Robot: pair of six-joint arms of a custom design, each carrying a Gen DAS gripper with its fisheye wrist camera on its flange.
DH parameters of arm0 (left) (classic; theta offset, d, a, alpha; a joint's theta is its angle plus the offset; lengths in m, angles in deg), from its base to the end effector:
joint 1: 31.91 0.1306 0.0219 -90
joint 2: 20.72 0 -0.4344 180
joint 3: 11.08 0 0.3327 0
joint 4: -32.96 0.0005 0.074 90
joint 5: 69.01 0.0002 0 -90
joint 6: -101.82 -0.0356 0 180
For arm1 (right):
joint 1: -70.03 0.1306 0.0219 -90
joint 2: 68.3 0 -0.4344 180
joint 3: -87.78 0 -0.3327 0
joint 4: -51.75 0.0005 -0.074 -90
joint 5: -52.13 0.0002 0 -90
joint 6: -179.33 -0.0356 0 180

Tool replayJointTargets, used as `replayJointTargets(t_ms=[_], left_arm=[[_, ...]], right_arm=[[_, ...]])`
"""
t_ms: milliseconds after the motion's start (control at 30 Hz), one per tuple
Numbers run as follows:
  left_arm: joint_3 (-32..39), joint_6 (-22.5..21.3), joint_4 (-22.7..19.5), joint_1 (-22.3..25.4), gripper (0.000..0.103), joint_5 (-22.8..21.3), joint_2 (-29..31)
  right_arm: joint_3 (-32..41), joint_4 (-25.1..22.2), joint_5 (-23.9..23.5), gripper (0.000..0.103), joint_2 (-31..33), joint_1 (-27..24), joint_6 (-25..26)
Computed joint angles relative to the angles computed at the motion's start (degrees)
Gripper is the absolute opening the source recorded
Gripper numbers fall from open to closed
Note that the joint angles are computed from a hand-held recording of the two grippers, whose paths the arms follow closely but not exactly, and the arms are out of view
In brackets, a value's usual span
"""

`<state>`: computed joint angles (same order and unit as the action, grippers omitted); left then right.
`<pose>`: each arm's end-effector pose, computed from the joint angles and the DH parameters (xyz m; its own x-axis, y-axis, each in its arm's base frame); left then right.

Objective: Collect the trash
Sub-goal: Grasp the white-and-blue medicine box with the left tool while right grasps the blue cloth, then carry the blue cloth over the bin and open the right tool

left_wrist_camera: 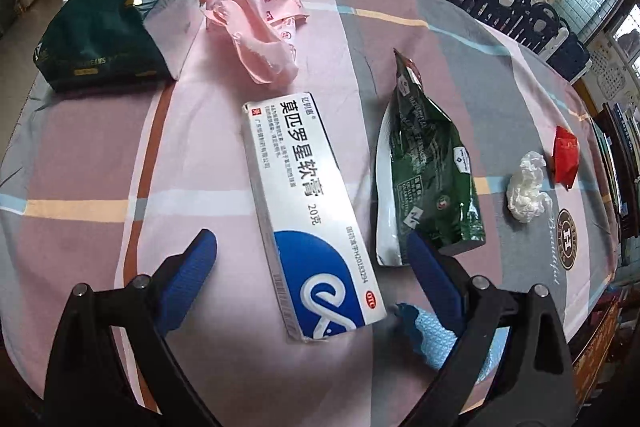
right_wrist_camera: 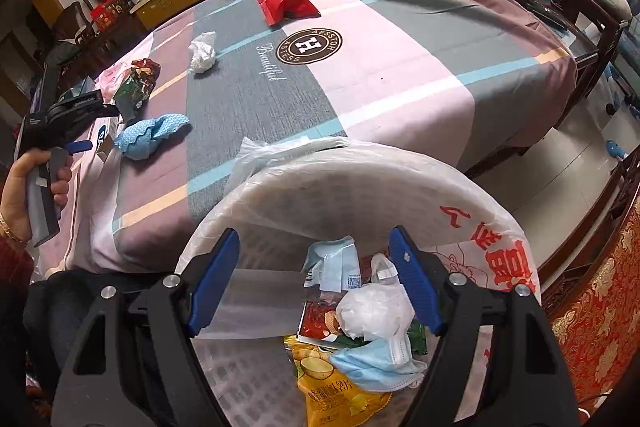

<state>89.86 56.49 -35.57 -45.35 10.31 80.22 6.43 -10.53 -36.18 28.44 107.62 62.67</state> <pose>0.4651 -0.1049 0.4556 -0.7579 -0.5292 -0.3815 -0.5208 0.8430 -0.1347 0.3650 0.2790 0.4777 -0.8840 -0.1145 -0.4533 -0.2255 0.9537 0.1989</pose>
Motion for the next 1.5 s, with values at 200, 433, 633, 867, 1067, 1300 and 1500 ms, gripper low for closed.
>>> replayJointTargets(t_ms=[200,433,633,867,1067,1300,1500], left_arm=[[-3.4,-1.2,3.9,0.3,0.049,2.5,-2.0],[-9.8,5.3,4.8,-6.8,0.043,-9.3,-12.1],[-15.9,21.9,2.8,-16.4,0.043,-10.3,-18.6],[-17.3,22.9,1.7,-21.2,0.043,-16.5,-20.8],[-18.3,24.5,1.4,-20.6,0.043,-16.7,-21.4],[-18.4,24.7,1.3,-20.8,0.043,-17.2,-21.5],[-16.8,24.6,-1.2,-21.9,0.043,-19.5,-20.3]], right_arm=[[2.4,0.7,0.2,0.076,2.0,1.1,0.7],[8.2,1.4,-0.6,0.076,6.5,4.1,4.2],[23.2,-2.9,-0.5,0.076,17.5,8.0,16.4],[42.7,-11.4,3.1,0.076,30.6,12.1,28.2],[41.8,-10.1,1.3,0.044,31.5,11.8,19.6],[30.5,-3.0,1.0,0.031,24.2,11.7,14.2],[23.5,1.3,-1.3,0.031,20.0,11.6,7.9]])
